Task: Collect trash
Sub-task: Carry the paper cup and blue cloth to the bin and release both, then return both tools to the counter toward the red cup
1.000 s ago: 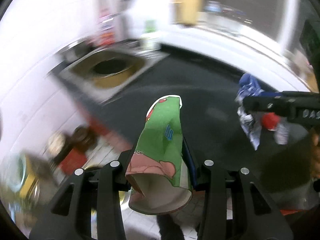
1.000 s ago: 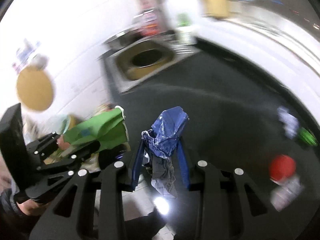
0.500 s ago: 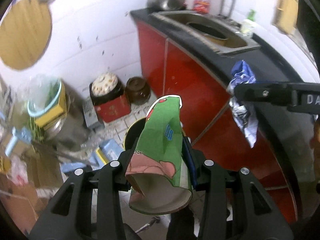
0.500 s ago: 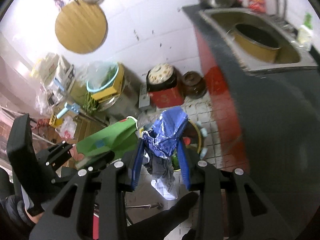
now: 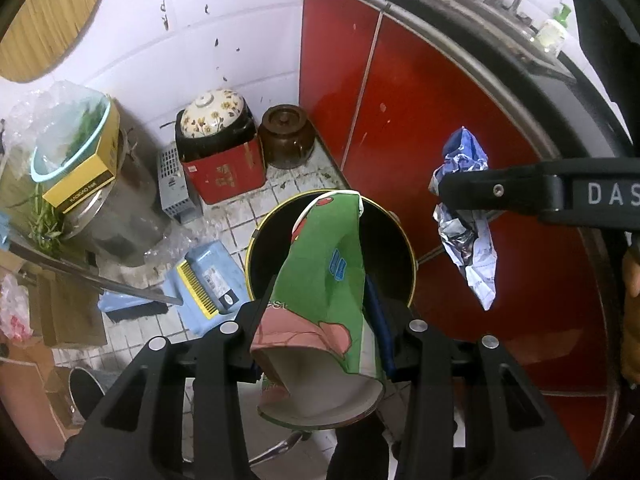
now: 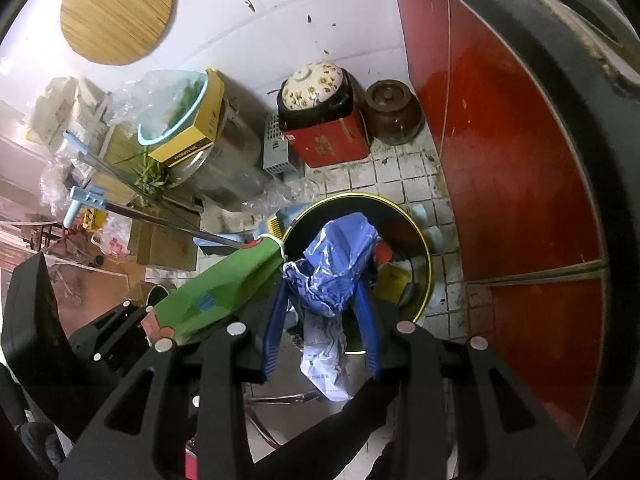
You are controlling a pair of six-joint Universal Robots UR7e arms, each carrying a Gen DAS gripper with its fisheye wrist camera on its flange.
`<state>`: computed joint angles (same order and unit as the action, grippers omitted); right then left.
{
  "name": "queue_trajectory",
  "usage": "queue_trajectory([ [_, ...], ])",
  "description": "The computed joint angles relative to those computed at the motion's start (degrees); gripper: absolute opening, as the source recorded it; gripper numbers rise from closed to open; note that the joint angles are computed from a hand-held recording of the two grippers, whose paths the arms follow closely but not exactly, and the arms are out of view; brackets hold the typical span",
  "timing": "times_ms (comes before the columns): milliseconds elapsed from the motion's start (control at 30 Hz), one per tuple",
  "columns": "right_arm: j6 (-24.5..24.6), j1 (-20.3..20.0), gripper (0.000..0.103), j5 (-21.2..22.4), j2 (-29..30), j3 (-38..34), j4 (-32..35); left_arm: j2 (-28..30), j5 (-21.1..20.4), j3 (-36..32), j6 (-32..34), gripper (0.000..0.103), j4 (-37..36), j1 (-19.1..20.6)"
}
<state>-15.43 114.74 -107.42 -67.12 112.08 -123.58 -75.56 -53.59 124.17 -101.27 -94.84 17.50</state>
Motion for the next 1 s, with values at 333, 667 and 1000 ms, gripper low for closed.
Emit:
queue_trajectory([
  [333, 0.61, -0.59, 0.073, -0.7, 1.52, -1.62, -0.38, 0.01, 1.76, 0.78, 1.43, 0.076, -0.47, 1.07],
  [667, 0.91, -0.21, 0.074, -0.08, -2.58, -2.3, 2.15, 0.32, 1.88, -2.03, 1.24, 0.076, 3.59, -1.14],
  [1000, 0.55, -0.79, 0.092, -2.49, -17.8, -4.76, 10.21, 10.02, 3.61, -16.97, 9.14, 0.096, 13.02, -4.62],
])
